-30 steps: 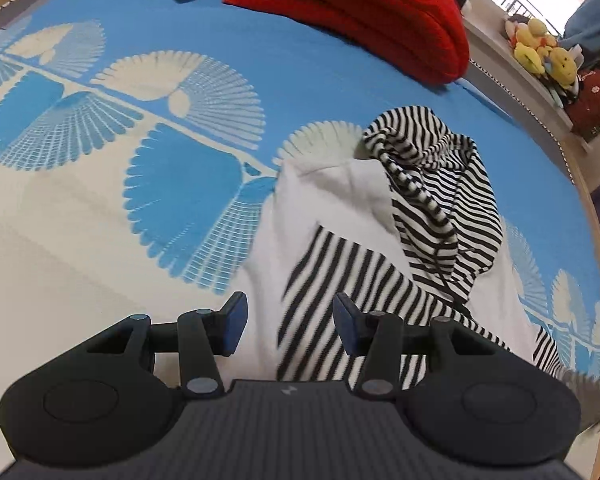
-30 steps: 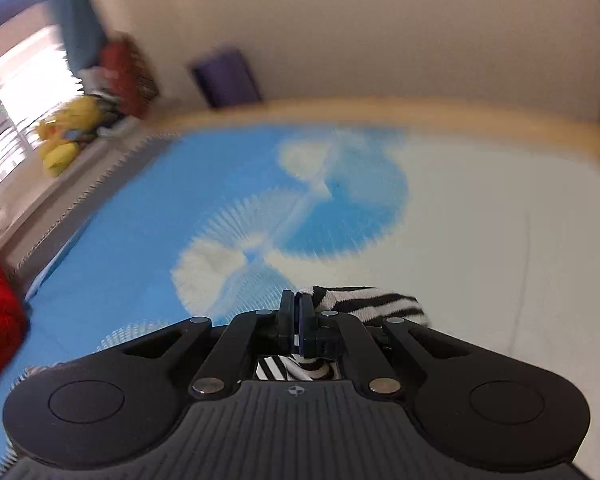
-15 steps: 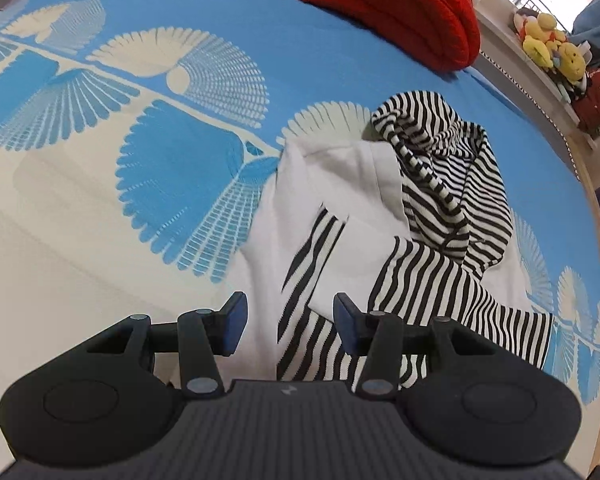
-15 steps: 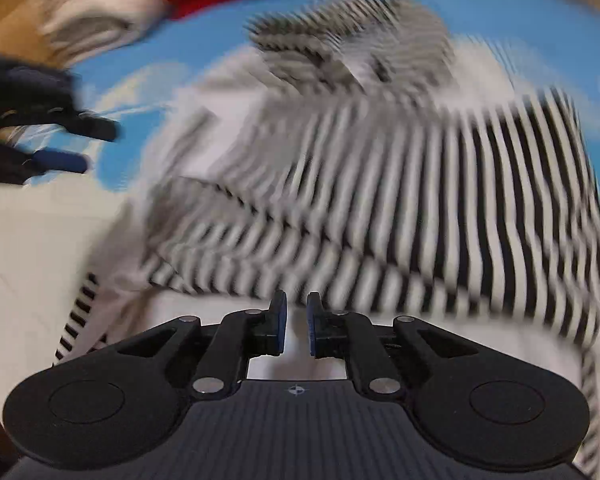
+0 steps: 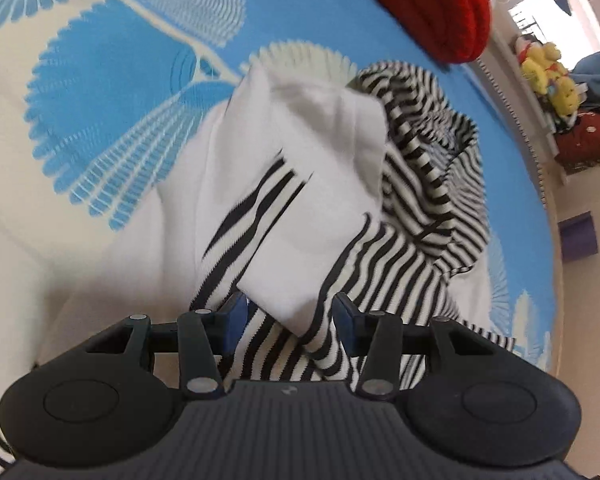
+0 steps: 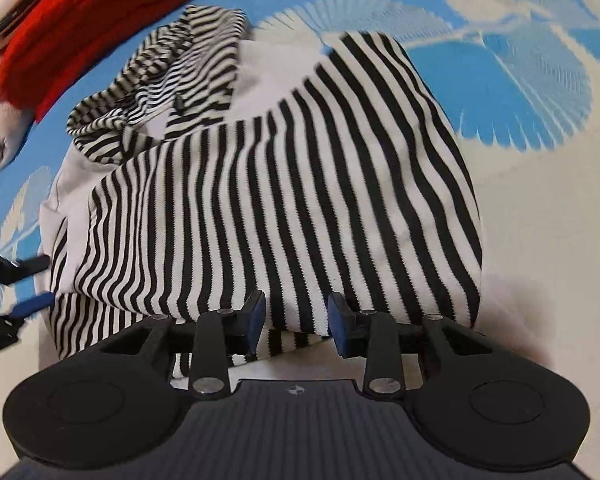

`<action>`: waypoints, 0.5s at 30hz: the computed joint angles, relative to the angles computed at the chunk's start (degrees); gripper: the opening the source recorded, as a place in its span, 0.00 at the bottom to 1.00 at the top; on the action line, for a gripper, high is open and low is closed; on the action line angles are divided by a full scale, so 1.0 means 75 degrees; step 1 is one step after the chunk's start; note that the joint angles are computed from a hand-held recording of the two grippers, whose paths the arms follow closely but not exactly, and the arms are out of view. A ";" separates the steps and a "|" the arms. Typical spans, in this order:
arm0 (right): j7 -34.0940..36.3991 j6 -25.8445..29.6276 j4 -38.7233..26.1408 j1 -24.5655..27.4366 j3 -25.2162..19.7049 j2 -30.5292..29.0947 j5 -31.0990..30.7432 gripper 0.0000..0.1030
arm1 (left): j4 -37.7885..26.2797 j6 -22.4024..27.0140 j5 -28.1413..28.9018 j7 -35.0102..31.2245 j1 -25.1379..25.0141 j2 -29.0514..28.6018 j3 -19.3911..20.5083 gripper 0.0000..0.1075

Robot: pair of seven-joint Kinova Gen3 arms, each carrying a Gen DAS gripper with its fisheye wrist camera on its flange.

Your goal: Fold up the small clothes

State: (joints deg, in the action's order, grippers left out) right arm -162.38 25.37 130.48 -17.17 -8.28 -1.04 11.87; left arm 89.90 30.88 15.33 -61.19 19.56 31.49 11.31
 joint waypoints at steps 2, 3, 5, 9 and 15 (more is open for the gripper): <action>0.0488 0.0044 -0.0008 0.0060 0.0095 -0.0075 -0.0423 0.35 | -0.0192 0.0142 -0.0234 0.0321 0.0321 0.0138 -0.0270 0.45; 0.0689 0.0061 -0.0033 0.0099 0.0132 -0.0081 -0.0592 0.35 | -0.0227 0.0152 -0.0384 0.0513 0.0488 0.0143 -0.0416 0.39; 0.1017 0.0130 -0.0094 0.0167 0.0178 -0.0098 -0.0866 0.35 | -0.0335 0.0179 -0.0888 0.0880 0.0914 0.0112 -0.0758 0.05; 0.1026 0.0280 -0.0243 0.0261 0.0150 -0.0068 -0.0883 0.35 | -0.0274 0.0285 -0.1871 0.1710 0.1439 -0.0338 -0.1092 0.03; -0.0746 0.0968 -0.0487 0.0630 -0.0850 -0.0219 0.0613 0.35 | 0.0417 0.0502 -0.3209 0.3494 0.2948 -0.1594 -0.2120 0.04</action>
State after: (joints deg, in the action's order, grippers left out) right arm -167.97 32.63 126.83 -12.44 -14.66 -2.69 16.47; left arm 93.02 34.64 -8.74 -34.98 41.67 19.53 -4.59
